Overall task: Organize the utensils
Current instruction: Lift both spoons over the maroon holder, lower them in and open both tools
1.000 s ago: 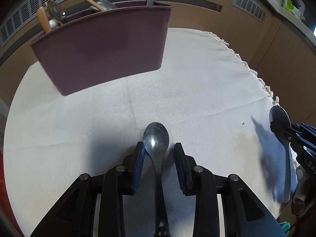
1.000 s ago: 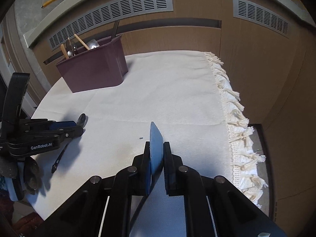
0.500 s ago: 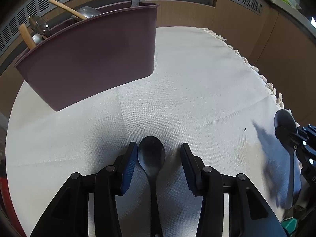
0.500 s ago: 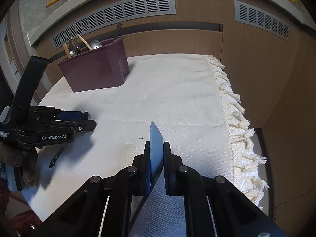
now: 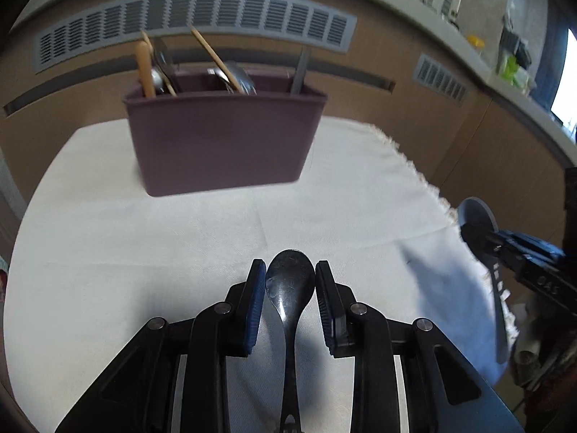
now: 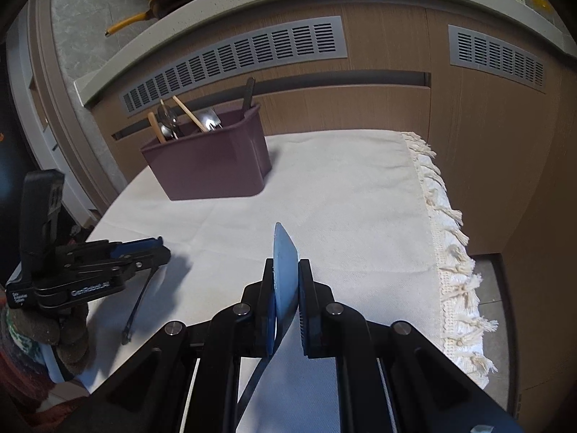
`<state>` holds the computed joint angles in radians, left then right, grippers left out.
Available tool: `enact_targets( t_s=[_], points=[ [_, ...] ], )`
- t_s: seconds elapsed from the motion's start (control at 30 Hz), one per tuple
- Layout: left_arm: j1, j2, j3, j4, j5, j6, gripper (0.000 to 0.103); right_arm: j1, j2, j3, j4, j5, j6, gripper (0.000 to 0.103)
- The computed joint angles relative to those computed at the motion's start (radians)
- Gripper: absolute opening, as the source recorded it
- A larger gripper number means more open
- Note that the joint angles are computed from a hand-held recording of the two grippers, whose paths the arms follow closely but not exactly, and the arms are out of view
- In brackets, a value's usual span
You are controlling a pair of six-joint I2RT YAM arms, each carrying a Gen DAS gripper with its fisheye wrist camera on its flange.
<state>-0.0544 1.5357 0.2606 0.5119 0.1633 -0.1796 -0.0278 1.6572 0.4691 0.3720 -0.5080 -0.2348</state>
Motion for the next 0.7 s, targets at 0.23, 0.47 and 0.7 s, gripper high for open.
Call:
enact_targets(
  t_s=[0.23,0.47,0.7],
  points=[
    [0.086,-0.236,-0.098,-0.017,0.046,0.018,0.029,0.089,-0.008,-0.005,0.081,0.082,0.04,0.009],
    [0.255,-0.558,0.039,-0.282,0.186,0.087,0.029,0.178,-0.042,0.081,0.106,0.128,0.091,0.009],
    [0.391,-0.267,0.348,-0.047,0.318,-0.034,0.029,0.291,-0.026,0.408,0.161,0.135,0.201,0.01]
  ],
)
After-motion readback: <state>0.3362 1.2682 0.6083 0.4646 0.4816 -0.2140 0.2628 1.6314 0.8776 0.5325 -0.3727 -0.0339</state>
